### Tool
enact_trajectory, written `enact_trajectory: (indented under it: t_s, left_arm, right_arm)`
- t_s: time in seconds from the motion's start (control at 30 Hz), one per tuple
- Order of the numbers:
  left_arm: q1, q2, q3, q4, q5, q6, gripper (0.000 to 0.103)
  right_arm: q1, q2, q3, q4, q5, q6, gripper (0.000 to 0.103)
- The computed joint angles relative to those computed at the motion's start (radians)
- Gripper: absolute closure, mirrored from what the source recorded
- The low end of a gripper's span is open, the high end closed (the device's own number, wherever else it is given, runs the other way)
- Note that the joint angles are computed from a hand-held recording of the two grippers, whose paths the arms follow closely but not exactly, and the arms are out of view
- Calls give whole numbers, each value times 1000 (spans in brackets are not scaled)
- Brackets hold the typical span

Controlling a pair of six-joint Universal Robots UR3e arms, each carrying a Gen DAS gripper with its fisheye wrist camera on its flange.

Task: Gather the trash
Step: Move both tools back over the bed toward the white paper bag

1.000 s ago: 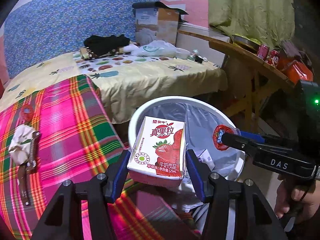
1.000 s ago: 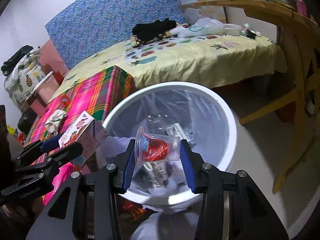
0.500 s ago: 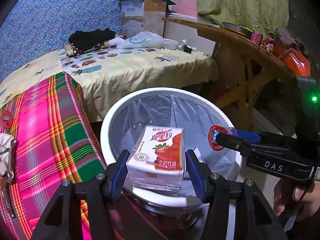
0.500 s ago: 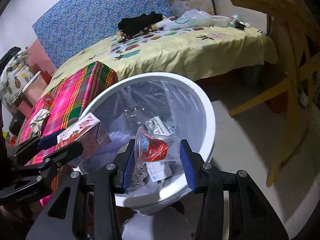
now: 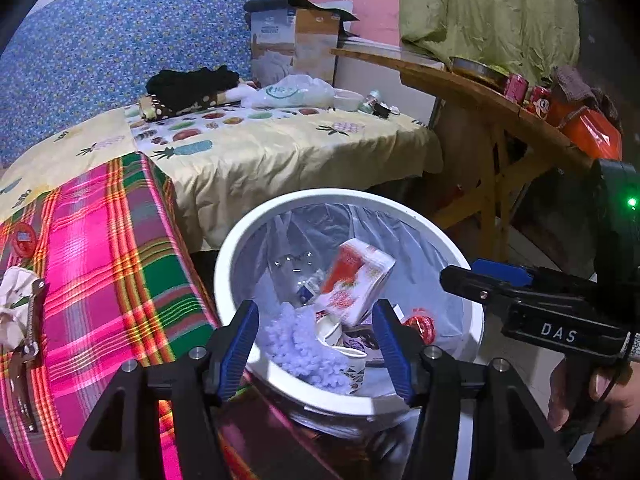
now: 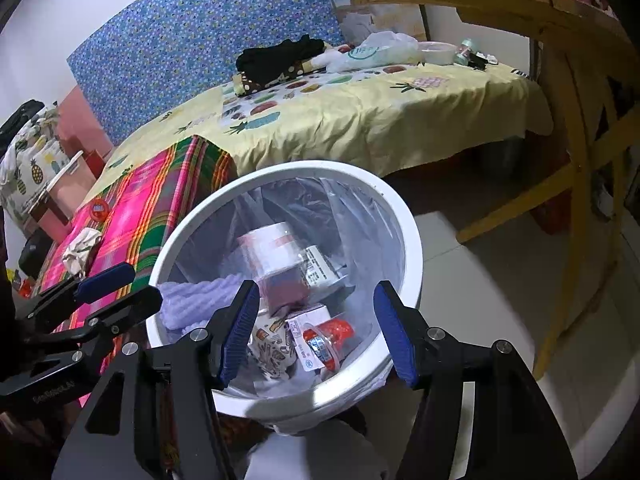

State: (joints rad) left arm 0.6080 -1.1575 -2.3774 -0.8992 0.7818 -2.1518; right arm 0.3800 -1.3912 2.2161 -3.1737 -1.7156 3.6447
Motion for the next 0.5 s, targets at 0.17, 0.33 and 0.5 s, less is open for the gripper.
enact_trajectory:
  t_s: [0.17,0.33,0.5]
  left_arm:
    - [108,107,-5,-170,-40,98,44]
    - [230,216,9,-371,-72,214,44]
    - [373,312,40,-595,-90,349,44]
  right_arm:
    - [39,3,-32,15,-4,2,42]
    - [82,19,-73,22,-4,-9,42]
    - [126,40,-119,31,-10,-22,42]
